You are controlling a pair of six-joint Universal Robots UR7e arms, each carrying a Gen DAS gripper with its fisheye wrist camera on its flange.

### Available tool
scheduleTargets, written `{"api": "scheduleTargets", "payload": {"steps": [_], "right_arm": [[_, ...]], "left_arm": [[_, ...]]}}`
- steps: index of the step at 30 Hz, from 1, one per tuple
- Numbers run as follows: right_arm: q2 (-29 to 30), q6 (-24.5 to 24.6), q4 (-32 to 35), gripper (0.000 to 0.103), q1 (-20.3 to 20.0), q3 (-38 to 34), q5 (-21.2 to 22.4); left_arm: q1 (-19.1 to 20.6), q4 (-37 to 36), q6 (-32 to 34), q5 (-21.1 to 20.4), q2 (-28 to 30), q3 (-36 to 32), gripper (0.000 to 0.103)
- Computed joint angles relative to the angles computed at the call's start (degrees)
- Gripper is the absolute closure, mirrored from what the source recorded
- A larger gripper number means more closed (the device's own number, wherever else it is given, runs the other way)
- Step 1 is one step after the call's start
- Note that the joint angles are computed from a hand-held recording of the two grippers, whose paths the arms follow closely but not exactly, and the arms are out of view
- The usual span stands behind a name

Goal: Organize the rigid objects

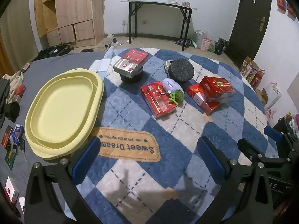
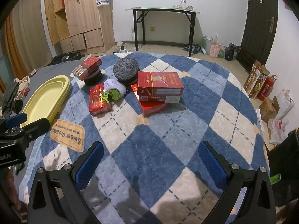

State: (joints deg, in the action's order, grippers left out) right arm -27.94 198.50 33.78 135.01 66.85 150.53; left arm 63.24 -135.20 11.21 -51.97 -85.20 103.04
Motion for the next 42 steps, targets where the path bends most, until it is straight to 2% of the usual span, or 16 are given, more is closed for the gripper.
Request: {"api": "scheduleTargets", "payload": {"steps": [10,12,14,18,26,33,40,42], "right_arm": [[0.1,0.0,0.1,0.0,-0.1,-0.2,-0.1],[-0.5,-0.9,-1.1,0.0,-0.3,0.5,-1.0],[-1.7,-2.7,-3.5,0.0,-0.8,1.5,-2.1],[-3.5,-4.3,-5.2,0.0,-3.0,1.5,-5.2],[-2.6,-12.0,-6.9,0.0,-7.6,-5.2,-5.6],[0.4,-16.4,-4.2,0.0,-11.7,-12.5,-10.1],[3.0,-19.1,-2.5,0.0,-13.0,-16.3,-11.1],[5.1,-19.2,-0.2,0.0,-13.1,-19.1,-9.7]], "left_arm": [[0.7,1.6,1.4,-1.3,0.9,-2.2,0.0],[1.6,4.8,2.1,-3.6,2.5,-6.1,0.0],[2.3,5.0,4.2,-5.3,4.1,-9.0,0.0],[4.1,6.5,9.4,-7.2,10.9,-18.5,0.0],[6.8,8.2,19.6,-8.2,22.5,-31.7,0.0],[9.1,10.6,24.3,-6.2,30.0,-40.3,0.0],[9.9,8.1,27.3,-5.5,32.7,-42.3,0.0],[10.2,8.7,26.8,-5.8,33.4,-43.1,0.0]]}}
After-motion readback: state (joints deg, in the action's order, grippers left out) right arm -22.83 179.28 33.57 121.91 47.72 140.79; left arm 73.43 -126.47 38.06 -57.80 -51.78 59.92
